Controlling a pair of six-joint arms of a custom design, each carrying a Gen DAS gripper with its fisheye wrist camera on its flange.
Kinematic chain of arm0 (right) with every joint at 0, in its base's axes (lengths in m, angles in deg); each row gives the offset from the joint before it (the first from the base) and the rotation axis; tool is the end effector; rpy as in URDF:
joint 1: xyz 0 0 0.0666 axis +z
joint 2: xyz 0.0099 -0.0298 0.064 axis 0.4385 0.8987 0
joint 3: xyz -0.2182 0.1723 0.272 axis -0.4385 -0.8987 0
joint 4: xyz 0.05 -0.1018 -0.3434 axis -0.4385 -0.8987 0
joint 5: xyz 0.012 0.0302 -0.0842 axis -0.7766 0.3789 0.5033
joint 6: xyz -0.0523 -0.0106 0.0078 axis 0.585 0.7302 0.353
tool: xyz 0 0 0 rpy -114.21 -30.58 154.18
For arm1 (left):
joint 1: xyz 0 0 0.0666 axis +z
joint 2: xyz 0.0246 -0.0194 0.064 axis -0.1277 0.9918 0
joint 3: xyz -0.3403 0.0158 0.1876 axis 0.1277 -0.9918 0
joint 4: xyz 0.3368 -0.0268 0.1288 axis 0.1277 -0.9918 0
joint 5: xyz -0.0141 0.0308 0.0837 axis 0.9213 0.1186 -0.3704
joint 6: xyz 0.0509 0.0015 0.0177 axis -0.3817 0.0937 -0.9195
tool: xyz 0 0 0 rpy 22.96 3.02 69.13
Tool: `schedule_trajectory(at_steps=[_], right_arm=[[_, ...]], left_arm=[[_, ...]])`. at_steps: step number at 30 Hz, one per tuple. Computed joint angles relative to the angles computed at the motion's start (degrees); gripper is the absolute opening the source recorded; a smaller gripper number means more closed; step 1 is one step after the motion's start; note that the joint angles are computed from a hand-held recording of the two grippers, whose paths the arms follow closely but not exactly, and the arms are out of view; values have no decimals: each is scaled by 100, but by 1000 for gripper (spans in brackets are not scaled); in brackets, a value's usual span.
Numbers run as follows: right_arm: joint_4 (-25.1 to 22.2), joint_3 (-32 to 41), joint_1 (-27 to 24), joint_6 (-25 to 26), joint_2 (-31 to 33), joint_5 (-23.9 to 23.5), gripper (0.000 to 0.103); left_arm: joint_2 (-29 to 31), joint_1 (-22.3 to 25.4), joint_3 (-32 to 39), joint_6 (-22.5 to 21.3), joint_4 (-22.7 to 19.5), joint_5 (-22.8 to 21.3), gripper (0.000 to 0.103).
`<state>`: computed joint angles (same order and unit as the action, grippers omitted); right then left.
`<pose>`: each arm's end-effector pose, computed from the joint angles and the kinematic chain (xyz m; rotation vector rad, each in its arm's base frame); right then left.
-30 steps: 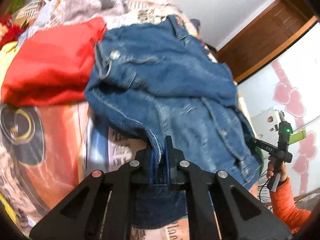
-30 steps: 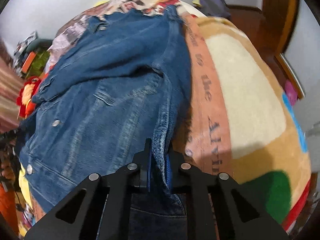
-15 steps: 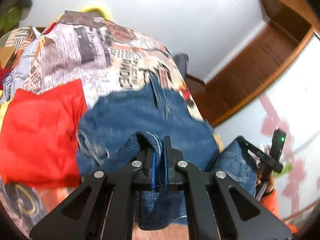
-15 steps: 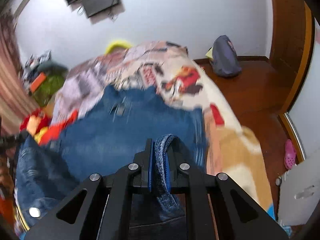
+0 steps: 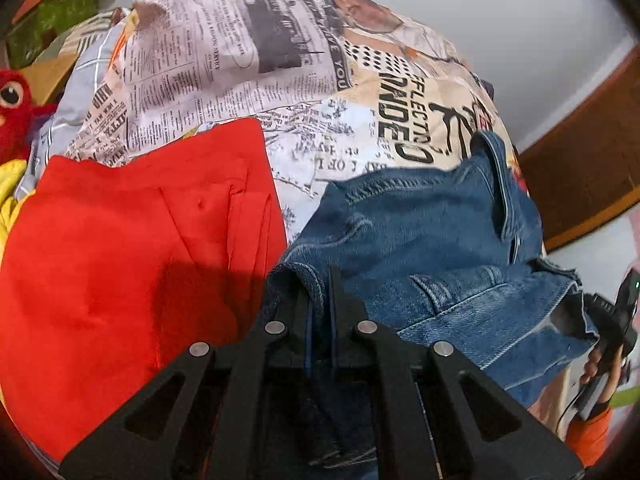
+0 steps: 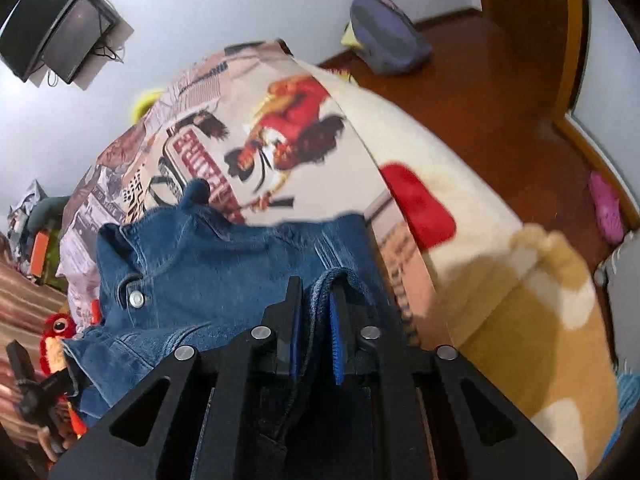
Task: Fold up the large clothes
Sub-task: 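Close both grippers on the jacket edge and lift it, then fold the lifted jacket half over the other half with both grippers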
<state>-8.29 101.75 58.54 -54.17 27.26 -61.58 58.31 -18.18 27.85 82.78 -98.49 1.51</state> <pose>0.2748 0.1717 0.4026 0.5081 2.5380 0.5039 0.4003 -0.0832 0.3628 -0.1548 2.6606 -0.4025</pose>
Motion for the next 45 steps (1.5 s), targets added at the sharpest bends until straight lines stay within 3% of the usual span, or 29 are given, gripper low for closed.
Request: schedule_trajectory(at_steps=[3, 6, 7, 10, 13, 15, 18, 24, 30, 35, 38, 40, 42, 45], right_arm=[[-272, 126, 58, 187, -144, 48, 13], [-951, 516, 510, 520, -183, 795, 17], [-1187, 648, 742, 604, -202, 1139, 17], [-1517, 848, 1188, 796, -292, 1570, 21], [-1621, 973, 1674, 737, -426, 1832, 36], [-1638, 1040, 1984, 756, -424, 1966, 37], [-1491, 1030, 2331, 810, -314, 1887, 39], [-974, 768, 2590, 1022, 264, 988, 43], [-831, 922, 2238, 1328, 954, 441, 46], [-773, 1480, 1554, 1955, 1463, 261, 43], [-1025, 2160, 1257, 1779, 2035, 741, 43], [-1303, 2596, 1220, 1418, 2340, 1481, 43], [-1249, 2782, 1204, 1277, 2423, 1818, 43], [-882, 2675, 1242, 1275, 2296, 1563, 43]], left_arm=[[-169, -81, 103, -264, -354, -57, 8], [-472, -332, 245, -460, -664, -488, 17], [-601, -442, 257, -490, -701, -685, 29], [-966, -763, 235, -631, -618, -1109, 49], [-1277, -1218, 246, -804, -663, -1376, 51], [-1317, -1498, 260, -865, -720, -1520, 53], [-1303, -1958, 195, -954, -802, -1689, 55], [-954, -2458, -271, -711, -605, -1672, 55], [-437, -2151, -157, -1103, -303, -1705, 61], [499, -1630, 794, -1468, -517, -1659, 61], [1077, -1428, 1570, -1258, -835, -1639, 58], [1197, -1434, 1829, -1102, -734, -2214, 59], [1235, -1418, 2010, -888, -653, -2863, 64], [940, -1231, 1852, -779, -453, -2409, 65]])
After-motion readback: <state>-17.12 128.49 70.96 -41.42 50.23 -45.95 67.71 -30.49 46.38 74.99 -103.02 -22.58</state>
